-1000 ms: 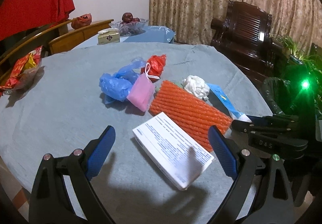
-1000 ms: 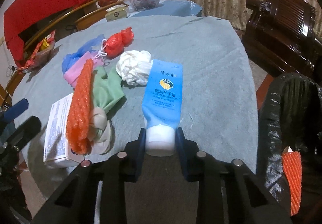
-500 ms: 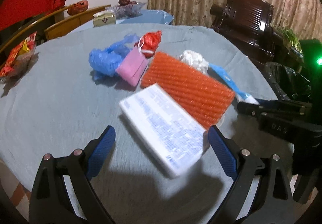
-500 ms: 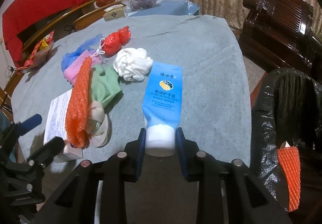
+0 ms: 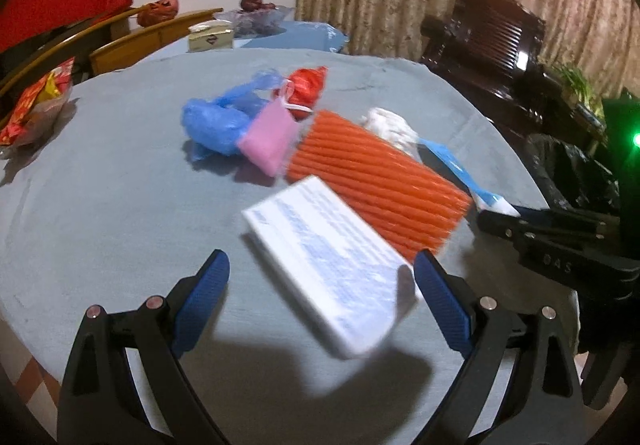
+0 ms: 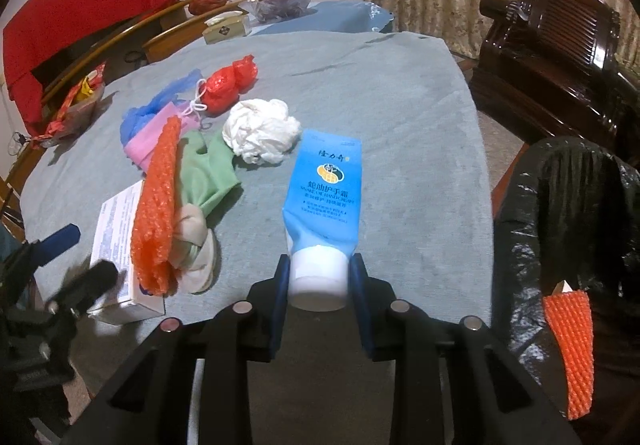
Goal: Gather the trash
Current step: 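Grasp the white medicine box with the left tool while the right tool holds the blue tube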
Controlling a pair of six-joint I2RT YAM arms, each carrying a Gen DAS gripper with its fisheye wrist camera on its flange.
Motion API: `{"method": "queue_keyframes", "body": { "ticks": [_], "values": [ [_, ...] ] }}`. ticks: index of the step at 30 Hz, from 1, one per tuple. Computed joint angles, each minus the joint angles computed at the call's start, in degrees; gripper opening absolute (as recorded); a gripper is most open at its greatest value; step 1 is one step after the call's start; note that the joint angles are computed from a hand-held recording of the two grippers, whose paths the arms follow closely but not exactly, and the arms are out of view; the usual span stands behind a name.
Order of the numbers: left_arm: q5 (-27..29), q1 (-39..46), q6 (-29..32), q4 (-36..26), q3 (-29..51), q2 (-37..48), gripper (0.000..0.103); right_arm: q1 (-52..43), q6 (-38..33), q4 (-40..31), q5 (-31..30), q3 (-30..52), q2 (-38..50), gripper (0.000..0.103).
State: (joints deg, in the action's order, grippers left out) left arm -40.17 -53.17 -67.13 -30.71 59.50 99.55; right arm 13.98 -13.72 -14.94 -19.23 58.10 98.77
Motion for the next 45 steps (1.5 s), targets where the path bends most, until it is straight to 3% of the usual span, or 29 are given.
{"method": "queue_keyframes", "body": {
  "ticks": [6,14,22,30,40,41,43,45],
  "values": [
    [0.4,-0.2,0.0,0.6,2.3,3.8,0.091,-0.4,-0.3,-0.1,0.0,-0.2,-0.1,0.030],
    [2.1,0.1,-1.2,2.6,-1.9,0.1,0.091,-0.2,-0.4,0.2,-0.1,-0.7,-0.3,0.030],
    [2.1,0.4,-1.9,1.2,1.4,4.3,0.091,-0.3,-0.4,-0.5,0.0,0.0,0.0,0.030],
    [0.1,2.0,-6.5,-2.0,-5.2,-1.8,0.091,0.3,-1.5,-0.2,0.3,-0.6,-0.2,0.030],
    [2.6,7.2,1.2,1.6,-6.2,-3.3,0.091,1.6,1.0,-1.6,1.1,2.1,1.8,0.037],
    [3.3,7.6,1.4,2.5,-6.6,-3.3,0.090,1.7,1.5,-1.5,1.2,2.4,2.2,0.037],
    [5.7,8.5,2.7,5.4,-8.4,-4.0,0.076,2.0,1.7,-1.7,1.5,2.6,2.3,0.036],
    [6.2,8.5,3.0,6.3,-9.2,-4.2,0.067,2.2,1.6,-2.1,1.7,2.7,2.1,0.035]
  ]
}}
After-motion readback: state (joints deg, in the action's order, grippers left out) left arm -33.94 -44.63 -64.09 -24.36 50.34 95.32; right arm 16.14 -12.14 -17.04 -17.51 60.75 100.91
